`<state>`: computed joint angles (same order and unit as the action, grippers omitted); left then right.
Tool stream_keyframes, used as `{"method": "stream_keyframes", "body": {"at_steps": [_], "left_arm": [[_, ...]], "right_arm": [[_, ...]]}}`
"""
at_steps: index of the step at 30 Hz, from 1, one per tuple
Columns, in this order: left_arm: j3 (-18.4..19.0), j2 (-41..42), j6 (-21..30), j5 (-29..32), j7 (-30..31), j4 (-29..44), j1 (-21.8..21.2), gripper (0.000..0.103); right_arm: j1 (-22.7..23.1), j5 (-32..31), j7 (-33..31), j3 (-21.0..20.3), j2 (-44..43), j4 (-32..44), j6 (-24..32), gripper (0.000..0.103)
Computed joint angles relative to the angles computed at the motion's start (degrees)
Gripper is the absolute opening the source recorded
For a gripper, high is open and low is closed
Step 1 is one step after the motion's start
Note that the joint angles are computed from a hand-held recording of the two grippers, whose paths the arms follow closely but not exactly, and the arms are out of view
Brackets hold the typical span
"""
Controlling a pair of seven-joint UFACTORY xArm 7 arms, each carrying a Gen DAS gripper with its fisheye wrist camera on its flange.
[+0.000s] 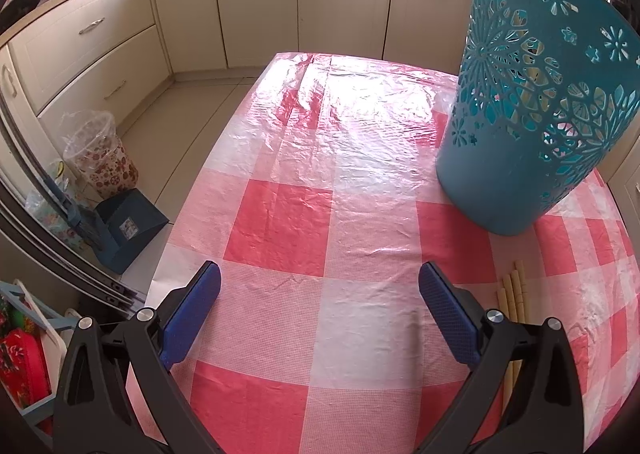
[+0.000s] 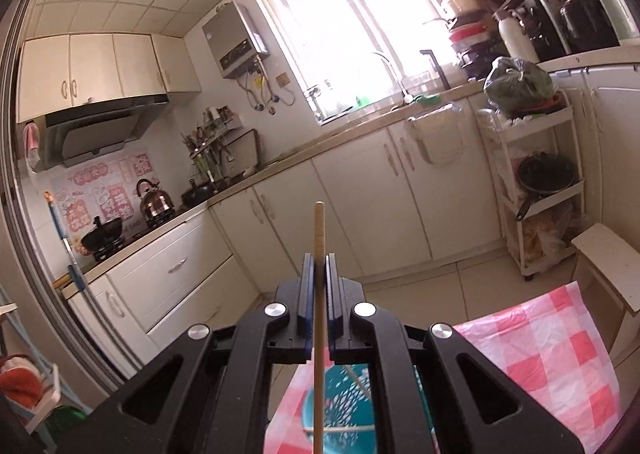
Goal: Organize utensils
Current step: 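Lift the chopstick with the right gripper, carry it over the basket, open, then withdraw the open right gripper back to the chopsticks on the table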
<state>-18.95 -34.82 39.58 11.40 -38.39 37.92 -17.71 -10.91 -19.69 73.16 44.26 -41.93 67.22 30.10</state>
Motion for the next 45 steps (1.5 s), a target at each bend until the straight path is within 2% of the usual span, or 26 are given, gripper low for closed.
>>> {"method": "stream_keyframes", "body": {"at_steps": [4, 7, 17, 22, 30, 33, 38, 42, 45], "left_arm": [[0.2, 0.3, -0.2, -0.1, 0.2, 0.0, -0.1, 0.095], [0.2, 0.4, -0.1, -0.1, 0.4, 0.1, -0.3, 0.095], [0.1, 0.8, 0.1, -0.1, 0.4, 0.4, -0.4, 0.095], [0.1, 1.1, 0.4, 0.0, 0.2, 0.6, -0.3, 0.095], [0.2, 1.3, 0.4, 0.1, 0.0, 0.7, -0.2, 0.095], [0.3, 1.3, 0.5, 0.2, 0.0, 0.6, -0.2, 0.095], [0.3, 1.2, 0.4, 0.2, 0.0, 0.5, -0.2, 0.095], [0.4, 0.8, 0.3, 0.0, -0.1, 0.2, -0.3, 0.095], [0.5, 0.2, 0.2, -0.2, -0.3, -0.3, -0.2, 0.095]], "right_arm": [[-6.9, -2.7, 2.5, 4.5, -0.6, 1.1, 1.9, 0.006], [-9.8, -3.4, 2.8, 6.9, -0.8, 1.1, 2.9, 0.006], [-8.4, -3.2, -1.0, 10.3, -1.0, -1.6, 5.1, 0.006], [-5.4, -2.6, -3.5, 9.2, -1.7, -2.8, 6.2, 0.008], [1.4, -0.8, -4.5, 3.7, -8.6, -6.2, 9.8, 0.018], [4.2, 0.5, -5.1, 2.5, -12.5, -7.3, 12.8, 0.029], [10.2, 5.5, -6.7, 2.5, -16.3, -9.7, 20.4, 0.035], [17.2, 11.9, -7.8, 3.7, -12.2, -12.2, 26.1, 0.037], [22.7, 15.9, -7.8, 2.7, -5.0, -14.6, 25.6, 0.036]]}}
